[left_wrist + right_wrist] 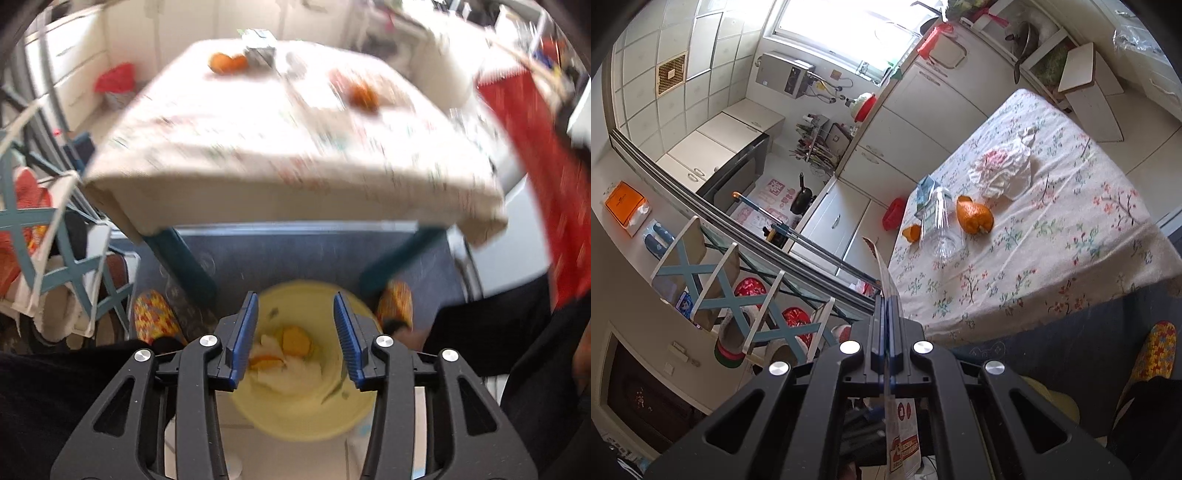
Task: Collect trash
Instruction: 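Drop the peel into the yellow basin with the left tool while the right drops the wrapper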
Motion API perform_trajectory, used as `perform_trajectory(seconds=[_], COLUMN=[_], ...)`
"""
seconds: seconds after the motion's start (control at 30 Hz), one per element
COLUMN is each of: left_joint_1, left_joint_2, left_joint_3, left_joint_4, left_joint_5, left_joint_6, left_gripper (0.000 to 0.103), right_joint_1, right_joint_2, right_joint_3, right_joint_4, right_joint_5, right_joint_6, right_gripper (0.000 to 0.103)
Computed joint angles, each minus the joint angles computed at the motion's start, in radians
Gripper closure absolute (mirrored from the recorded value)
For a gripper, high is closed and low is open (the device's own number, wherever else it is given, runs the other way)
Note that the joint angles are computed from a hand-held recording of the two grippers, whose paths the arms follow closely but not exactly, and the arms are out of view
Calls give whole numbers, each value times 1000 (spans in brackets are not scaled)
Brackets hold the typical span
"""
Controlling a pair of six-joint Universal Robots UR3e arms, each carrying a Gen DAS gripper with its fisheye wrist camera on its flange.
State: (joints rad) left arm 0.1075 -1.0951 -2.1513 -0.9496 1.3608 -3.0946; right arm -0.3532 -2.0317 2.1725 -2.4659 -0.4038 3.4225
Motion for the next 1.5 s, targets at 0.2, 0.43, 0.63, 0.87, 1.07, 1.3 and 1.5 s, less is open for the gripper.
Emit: perform_trajectory(seconds=[0.2,0.43,0.63,0.87,1.07,1.3,1.5], left_joint_1=[110,161,169,182,175,175,174], left_joint_2=[96,165,192,209,196,160,130], left_joint_3=[-26,-53,-55,-54,-47,-37,-31], left_joint_4=[19,49,82,108,130,151,170], left_joint_5=[-57,-70,-61,-71,-67,-69,-66], left_joint_6=[-23,-32,-44,-42,-42,-45,-56], left_gripper=[60,57,54,49,47,47,46], right_joint_1=[87,229,377,501,556,565,597], right_joint_2=[23,99,214,360,435,451,485], right_joint_3=[5,-11,-65,-151,-210,-223,-275], right_joint_4=[0,-62,-55,32,104,105,105], right_joint_5=[-51,-134,-254,-383,-432,-439,-480], right_joint_6=[-1,35,42,32,15,14,17], right_gripper=[101,101,101,101,100,66,66])
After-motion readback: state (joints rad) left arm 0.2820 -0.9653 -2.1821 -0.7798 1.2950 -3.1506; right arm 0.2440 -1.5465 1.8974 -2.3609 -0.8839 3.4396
